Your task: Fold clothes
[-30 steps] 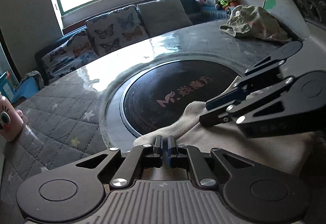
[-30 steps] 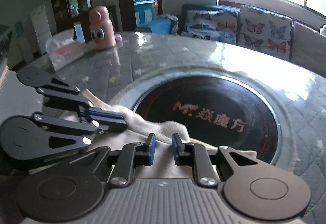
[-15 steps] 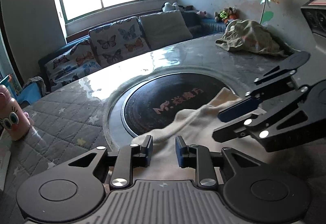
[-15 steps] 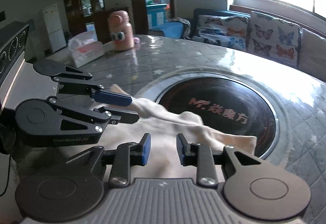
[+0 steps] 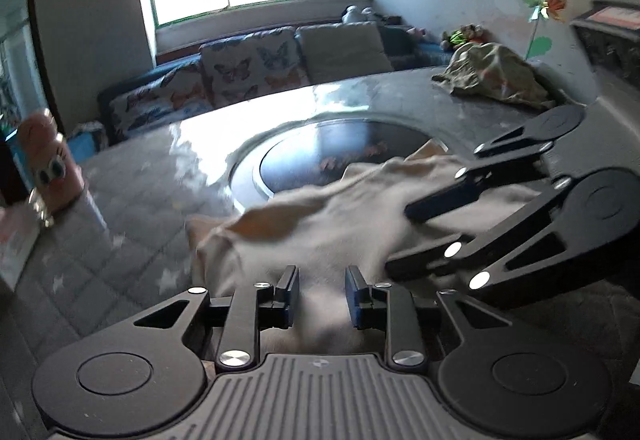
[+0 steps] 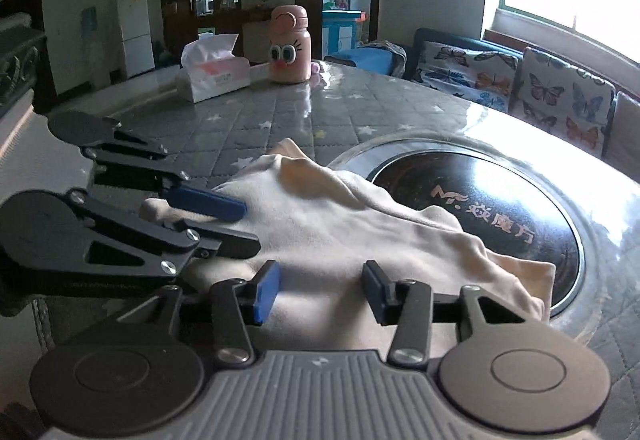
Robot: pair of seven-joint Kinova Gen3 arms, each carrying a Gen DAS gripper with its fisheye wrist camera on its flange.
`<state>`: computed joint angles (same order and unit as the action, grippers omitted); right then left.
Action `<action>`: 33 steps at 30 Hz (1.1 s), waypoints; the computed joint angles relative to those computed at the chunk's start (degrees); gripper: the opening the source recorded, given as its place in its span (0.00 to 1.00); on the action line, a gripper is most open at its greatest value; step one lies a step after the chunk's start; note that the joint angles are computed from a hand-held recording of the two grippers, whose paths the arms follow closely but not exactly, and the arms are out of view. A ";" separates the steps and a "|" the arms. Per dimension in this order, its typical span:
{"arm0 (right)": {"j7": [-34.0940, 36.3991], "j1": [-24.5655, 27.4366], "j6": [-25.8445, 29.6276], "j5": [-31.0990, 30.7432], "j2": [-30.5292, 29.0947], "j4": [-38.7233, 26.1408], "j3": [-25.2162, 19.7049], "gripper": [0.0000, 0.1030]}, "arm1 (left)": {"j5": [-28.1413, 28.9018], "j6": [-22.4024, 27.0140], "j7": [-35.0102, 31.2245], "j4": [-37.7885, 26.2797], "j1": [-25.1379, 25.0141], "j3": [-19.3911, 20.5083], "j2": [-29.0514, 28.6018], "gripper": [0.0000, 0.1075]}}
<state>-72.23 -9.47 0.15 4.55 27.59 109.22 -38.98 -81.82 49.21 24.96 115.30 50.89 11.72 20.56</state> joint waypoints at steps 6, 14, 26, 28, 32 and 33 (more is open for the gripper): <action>-0.51 7.74 -1.38 1.30 -2.11 4.19 -6.56 0.46 | -1.33 1.16 3.37 0.92 0.47 0.31 -0.11 0.34; -2.18 15.49 0.24 0.97 -3.52 7.24 -10.57 0.47 | -2.00 1.20 5.22 1.44 0.23 0.62 0.36 0.35; 4.55 21.08 4.01 -6.17 -1.68 3.31 -14.39 0.46 | -1.64 0.71 3.12 0.75 -0.36 0.41 -1.30 0.42; 5.27 19.14 4.86 -7.02 -1.12 1.72 -12.35 0.46 | -1.98 0.63 3.10 0.66 -0.92 0.43 -1.40 0.42; 4.95 12.11 9.40 -9.33 -0.38 -2.36 -3.83 0.45 | 0.22 -0.99 1.34 0.18 -2.95 0.11 -1.20 0.41; 5.70 11.97 10.02 -10.52 -0.25 -2.87 -3.36 0.44 | 0.71 -1.44 0.98 0.14 -3.35 -0.12 -1.28 0.41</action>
